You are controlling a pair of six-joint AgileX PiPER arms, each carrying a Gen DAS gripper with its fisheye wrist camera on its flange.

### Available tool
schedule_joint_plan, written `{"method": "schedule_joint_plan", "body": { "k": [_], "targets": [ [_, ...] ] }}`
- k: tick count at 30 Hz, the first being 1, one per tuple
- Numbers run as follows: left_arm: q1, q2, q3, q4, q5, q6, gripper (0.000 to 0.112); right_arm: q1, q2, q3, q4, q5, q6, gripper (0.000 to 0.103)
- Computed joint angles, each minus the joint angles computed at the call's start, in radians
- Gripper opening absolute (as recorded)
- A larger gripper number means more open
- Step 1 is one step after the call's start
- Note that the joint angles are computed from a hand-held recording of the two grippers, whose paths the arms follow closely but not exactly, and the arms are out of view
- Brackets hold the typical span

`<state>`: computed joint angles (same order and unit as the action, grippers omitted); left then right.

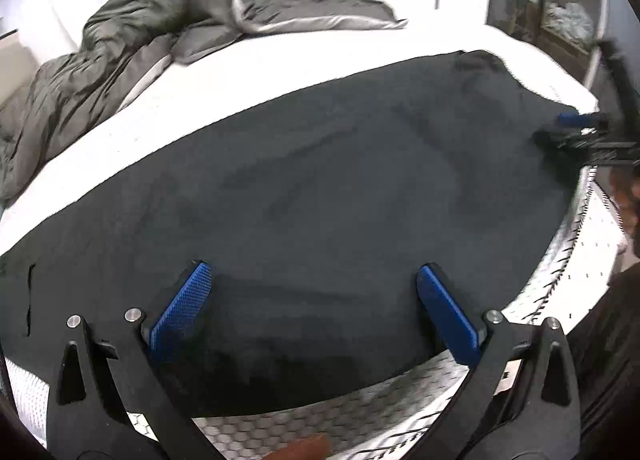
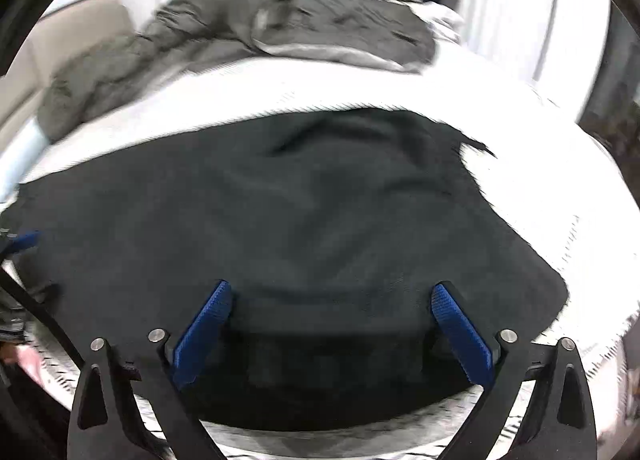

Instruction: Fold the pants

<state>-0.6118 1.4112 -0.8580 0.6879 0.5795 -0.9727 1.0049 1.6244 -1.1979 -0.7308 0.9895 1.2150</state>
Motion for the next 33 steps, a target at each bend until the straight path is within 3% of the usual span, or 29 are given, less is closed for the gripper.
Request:
{"method": "schedule_joint_plan", "body": {
  "k": [2, 5, 10, 14, 19, 20, 21, 22, 26, 29, 30, 33],
  "targets": [
    [-0.014, 0.016, -0.023, -0.006, 0.008, 0.010, 0.103, -0.012, -0.003, 0.023, 0.014, 0.043, -0.006, 0.092],
    [-0.026, 0.042, -0.048, -0.002, 0.018, 0.016, 0.103, -0.051, -0.096, 0.116, 0.032, 0.004, 0.044, 0.088],
    [-0.029, 0.076, -0.057, -0.027, 0.017, 0.052, 0.103, -0.130, -0.234, 0.180, -0.015, -0.152, 0.120, 0.086],
    [-0.022, 0.093, -0.052, -0.030, 0.001, 0.057, 0.103, -0.239, -0.137, 0.019, 0.033, -0.161, -0.018, 0.086],
    [-0.006, 0.094, -0.028, -0.032, -0.038, 0.060, 0.103, -0.354, 0.115, -0.270, 0.115, -0.050, -0.263, 0.086],
    [-0.006, 0.095, -0.026, -0.029, -0.042, 0.061, 0.103, -0.371, 0.155, -0.312, 0.129, -0.031, -0.293, 0.074],
    [-0.001, 0.093, -0.019, -0.031, -0.054, 0.068, 0.103, -0.395, 0.187, -0.341, 0.145, -0.023, -0.322, 0.052],
    [0.006, 0.092, -0.016, -0.043, -0.063, 0.083, 0.103, -0.417, 0.211, -0.371, 0.189, -0.023, -0.365, 0.037],
    [0.028, 0.095, -0.014, -0.088, -0.084, 0.133, 0.103, -0.443, 0.237, -0.405, 0.186, -0.058, -0.366, 0.039],
    [0.021, 0.095, -0.028, -0.087, -0.058, 0.136, 0.103, -0.430, 0.229, -0.401, 0.168, -0.032, -0.339, 0.053],
    [0.017, 0.090, -0.033, -0.083, -0.048, 0.128, 0.103, -0.424, 0.201, -0.377, 0.180, -0.036, -0.328, 0.055],
    [0.007, 0.067, -0.037, -0.066, -0.043, 0.094, 0.103, -0.383, 0.009, -0.189, 0.148, -0.093, -0.220, 0.075]
  ]
}}
